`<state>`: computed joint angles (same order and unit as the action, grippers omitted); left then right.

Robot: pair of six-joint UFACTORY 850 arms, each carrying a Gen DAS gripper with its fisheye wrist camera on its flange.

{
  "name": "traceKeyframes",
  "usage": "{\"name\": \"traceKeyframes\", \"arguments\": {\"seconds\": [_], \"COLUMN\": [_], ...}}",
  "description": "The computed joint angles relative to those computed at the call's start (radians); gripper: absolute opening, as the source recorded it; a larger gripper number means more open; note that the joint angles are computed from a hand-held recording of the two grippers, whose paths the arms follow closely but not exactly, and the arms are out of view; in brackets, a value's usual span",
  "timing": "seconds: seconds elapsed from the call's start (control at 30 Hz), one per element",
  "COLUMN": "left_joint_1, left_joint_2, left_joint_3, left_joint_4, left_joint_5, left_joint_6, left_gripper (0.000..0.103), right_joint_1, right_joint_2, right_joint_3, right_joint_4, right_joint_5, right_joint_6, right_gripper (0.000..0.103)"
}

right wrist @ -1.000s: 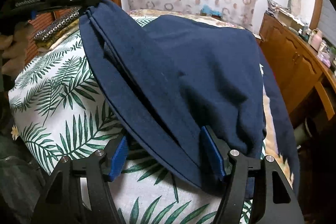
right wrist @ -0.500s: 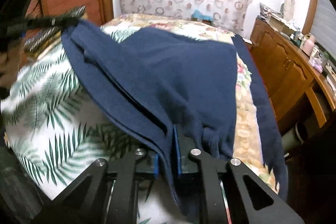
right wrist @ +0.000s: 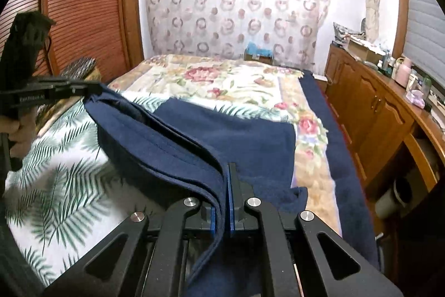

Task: Fold small clothes

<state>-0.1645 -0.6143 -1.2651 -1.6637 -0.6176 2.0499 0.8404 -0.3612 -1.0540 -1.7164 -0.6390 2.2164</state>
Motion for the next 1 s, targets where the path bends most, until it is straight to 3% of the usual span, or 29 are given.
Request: {"name": "traceKeyframes", "arguments": {"seconds": [0.2,0.37,0.6,0.63,0.73,0.93,1.0], "left_joint_1": [-0.014,-0.033,-0.037,-0.035,-0.023,-0.013,-0.016], "left_joint_2": [-0.092,-0.189,-0.249,-0.253,-0.246,-0.247,-0.242], "left_joint_3": [-0.152,-0.278,-0.337,-0.342,-0.328,-0.334,-0.330], "left_joint_4": [0.080,0.202,0.283,0.292,0.213,0.240,0.244], "left_joint_5": [0.046,0.100,0.141,0.134,0.106,0.052,0.042], "left_joint_6": [-0.122,-0.262,-0.353,-0.364,-0.298,-0.298,-0.290], "left_gripper": [0.005,0.005,0.005,0.009,0.040,0.056,0.066], "right_joint_1": [-0.056,-0.126,-0.183,-0.191,-0.197,-0.186,-0.191], "right_joint_2": [-0.024,-0.091,-0.127,-0.124,-0.120,-0.137,-0.139], "right_joint_3": [-0.050,-0.127,-0.166,-0.170,-0.184,-0.239,-0.252], "right_joint_4": [-0.059,-0.046,0.018,0.025,0.079,0.220,0.228], "right_joint_5": [0.026,0.114,0.200,0.210,0.221,0.174,0.174], "right_joint_6": [-0.038,-0.103,-0.162,-0.169,-0.217,-0.391,-0.409], "right_gripper": [0.006,0.006,0.006,0.006,0.010,0.016,0.019]}}
